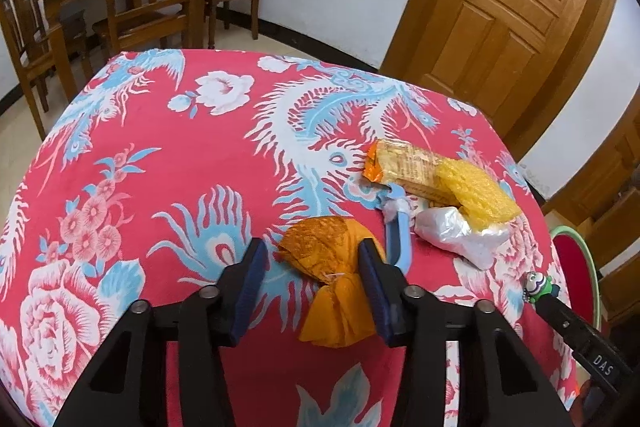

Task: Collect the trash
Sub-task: 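Grasp the orange wrapper with the left tool while the right tool grasps the green toy, then carry the orange wrapper and green toy over the red bucket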

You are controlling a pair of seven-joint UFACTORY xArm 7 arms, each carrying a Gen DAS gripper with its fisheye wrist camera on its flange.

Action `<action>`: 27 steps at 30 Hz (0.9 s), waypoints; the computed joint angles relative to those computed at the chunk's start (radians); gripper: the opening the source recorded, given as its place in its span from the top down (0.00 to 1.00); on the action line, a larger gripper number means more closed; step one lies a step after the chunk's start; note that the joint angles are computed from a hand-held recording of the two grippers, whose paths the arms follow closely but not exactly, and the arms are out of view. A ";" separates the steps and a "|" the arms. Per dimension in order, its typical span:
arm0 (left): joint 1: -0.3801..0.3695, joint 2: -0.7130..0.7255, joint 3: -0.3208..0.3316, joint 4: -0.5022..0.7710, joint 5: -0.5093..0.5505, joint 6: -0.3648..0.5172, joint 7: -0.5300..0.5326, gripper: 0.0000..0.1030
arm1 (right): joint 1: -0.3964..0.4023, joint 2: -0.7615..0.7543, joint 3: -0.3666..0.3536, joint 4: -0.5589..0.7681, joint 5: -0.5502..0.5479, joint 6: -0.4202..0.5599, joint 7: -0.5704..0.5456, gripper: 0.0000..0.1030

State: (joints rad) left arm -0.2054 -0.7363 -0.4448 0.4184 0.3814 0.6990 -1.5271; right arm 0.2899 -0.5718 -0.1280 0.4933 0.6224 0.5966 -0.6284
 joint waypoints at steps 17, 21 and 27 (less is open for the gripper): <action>-0.009 -0.032 -0.026 0.025 0.011 0.070 -0.025 0.70 | 0.003 0.002 -0.006 -0.010 -0.005 -0.020 -0.025 0.83; -0.018 -0.058 -0.035 0.032 0.014 0.099 -0.034 0.70 | 0.001 -0.013 -0.011 -0.014 0.001 -0.013 -0.027 0.83; -0.032 -0.106 -0.055 0.050 0.014 0.142 -0.040 0.70 | -0.005 -0.083 -0.039 -0.024 0.010 0.018 -0.044 0.84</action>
State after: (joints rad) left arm -0.2375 -0.8423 -0.5000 0.4686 0.3950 0.8414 -1.5672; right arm 0.2844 -0.6549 -0.1672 0.4696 0.6326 0.6142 -0.6728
